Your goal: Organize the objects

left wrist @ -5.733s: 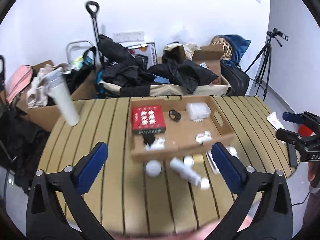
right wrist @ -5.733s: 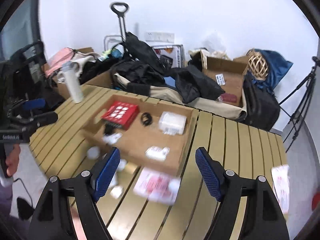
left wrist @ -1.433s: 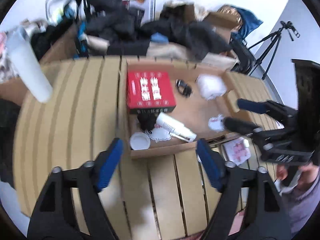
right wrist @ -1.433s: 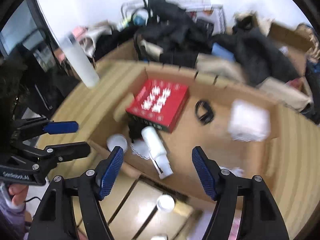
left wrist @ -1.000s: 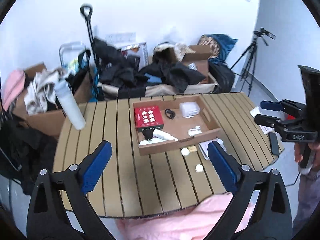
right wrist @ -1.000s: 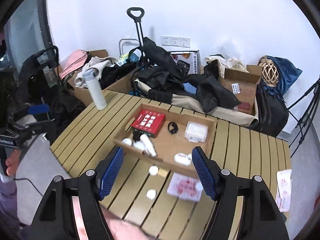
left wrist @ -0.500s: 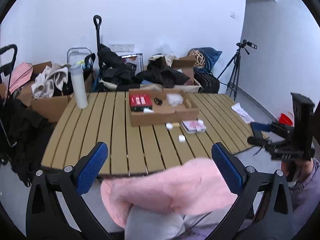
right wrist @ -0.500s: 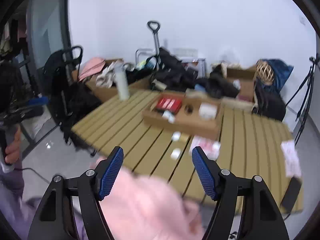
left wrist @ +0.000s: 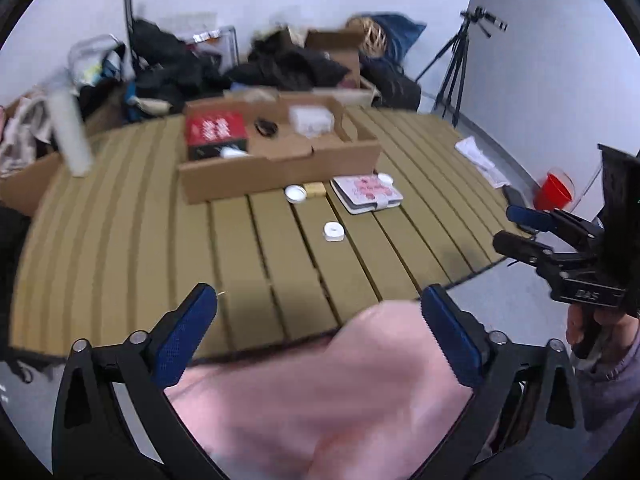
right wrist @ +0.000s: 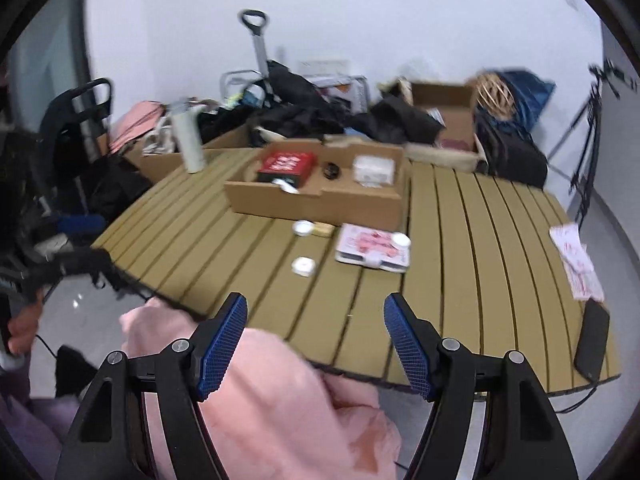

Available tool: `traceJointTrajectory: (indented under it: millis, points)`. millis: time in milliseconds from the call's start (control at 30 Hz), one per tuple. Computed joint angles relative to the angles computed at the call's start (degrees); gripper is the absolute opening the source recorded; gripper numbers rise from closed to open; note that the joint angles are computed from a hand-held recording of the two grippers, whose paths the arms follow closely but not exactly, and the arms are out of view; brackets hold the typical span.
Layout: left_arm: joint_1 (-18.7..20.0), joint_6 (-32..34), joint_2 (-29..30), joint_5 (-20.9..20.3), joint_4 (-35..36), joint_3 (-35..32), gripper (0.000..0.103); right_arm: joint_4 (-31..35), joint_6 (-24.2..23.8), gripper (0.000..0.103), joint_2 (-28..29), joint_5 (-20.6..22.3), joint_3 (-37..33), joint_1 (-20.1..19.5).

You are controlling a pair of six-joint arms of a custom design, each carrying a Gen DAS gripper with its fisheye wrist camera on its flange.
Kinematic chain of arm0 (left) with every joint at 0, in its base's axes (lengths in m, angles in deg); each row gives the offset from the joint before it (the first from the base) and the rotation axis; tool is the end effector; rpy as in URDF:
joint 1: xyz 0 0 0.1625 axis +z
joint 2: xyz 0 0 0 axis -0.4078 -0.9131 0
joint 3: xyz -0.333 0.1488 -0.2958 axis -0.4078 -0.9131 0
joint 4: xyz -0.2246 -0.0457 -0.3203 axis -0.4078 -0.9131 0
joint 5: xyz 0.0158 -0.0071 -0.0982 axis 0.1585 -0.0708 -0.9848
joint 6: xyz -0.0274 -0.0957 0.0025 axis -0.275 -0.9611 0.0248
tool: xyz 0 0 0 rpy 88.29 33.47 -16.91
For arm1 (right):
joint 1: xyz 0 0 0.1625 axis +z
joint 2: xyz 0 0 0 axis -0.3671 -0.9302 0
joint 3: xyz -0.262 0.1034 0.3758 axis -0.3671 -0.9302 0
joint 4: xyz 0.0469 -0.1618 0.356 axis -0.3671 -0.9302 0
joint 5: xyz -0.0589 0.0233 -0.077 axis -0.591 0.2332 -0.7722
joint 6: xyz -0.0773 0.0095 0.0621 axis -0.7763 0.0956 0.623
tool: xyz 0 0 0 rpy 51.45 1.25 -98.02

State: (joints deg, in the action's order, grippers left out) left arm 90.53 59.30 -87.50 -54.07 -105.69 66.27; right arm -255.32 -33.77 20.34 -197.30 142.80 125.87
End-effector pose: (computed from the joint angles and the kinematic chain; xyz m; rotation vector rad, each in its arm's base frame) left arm -0.1269 -0.7410 0.2495 0.7374 2.5137 -0.6674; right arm 0.2634 -0.6853 0.1070 0.6253 -2.3774 0.8606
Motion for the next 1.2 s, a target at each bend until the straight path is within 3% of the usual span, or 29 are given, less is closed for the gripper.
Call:
traceJointTrajectory:
  millis: [133,267,333,400,500,533,567,633,700,800,900,967,1067,1200]
  points:
    - [1.56,3.84,8.87,-2.7,5.0,-10.75,0.089,5.34,1.24,0.075,2.12,1.55,-6.5,-2.95]
    - [2.19,5.31,17.55,1.5,11.59,-21.46,0.069,13.24,1.8,0.075,6.35,2.94,-17.3,-5.95]
    - [3.18,3.94,20.45,0.74,16.05,-25.98,0.063,16.98,1.88,0.074,9.2,3.41,-23.64,-7.29]
    - [4.07,3.4,22.18,-0.5,18.65,-28.83,0.049,20.27,1.66,0.073,12.25,3.11,-29.85,-8.34]
    - [4.46,4.54,22.92,-1.6,17.44,-29.72,0.047,23.84,1.46,0.062,16.27,1.86,-37.43,-9.21]
    - [4.48,5.11,23.01,-1.91,17.23,-29.94,0.041,24.83,1.35,0.061,17.65,1.8,-40.05,-9.57]
    - [4.53,5.48,23.2,-2.28,18.71,-30.66,0.023,25.67,1.44,0.054,18.88,1.86,-42.32,-9.91]
    - [4.32,6.7,23.36,-1.68,19.08,-30.95,0.023,27.65,1.49,0.035,20.22,2.54,-45.06,-10.37]
    - [4.41,6.67,23.17,-1.88,19.17,-30.81,0.022,28.71,1.12,0.031,21.29,1.46,-46.79,-10.42]
    - [4.61,5.91,22.54,-2.42,18.66,-29.9,0.022,26.92,0.36,0.031,21.13,1.82,-45.75,-10.49]
    - [4.06,5.1,22.1,0.35,18.18,-29.19,0.022,27.27,1.25,0.031,20.59,1.37,-45.11,-10.37]
    - [3.51,5.39,19.62,-0.49,15.24,-25.53,0.022,24.64,0.89,0.031,18.74,1.19,-41.66,-9.68]
    - [2.25,5.86,13.13,-3.17,8.21,-16.63,0.022,17.57,0.41,0.031,13.83,1.76,-32.06,-8.06]
    - [-0.1,4.02,3.63,-3.8,-1.18,-4.15,0.022,8.93,1.33,0.031,6.52,3.11,-17.0,-5.67]
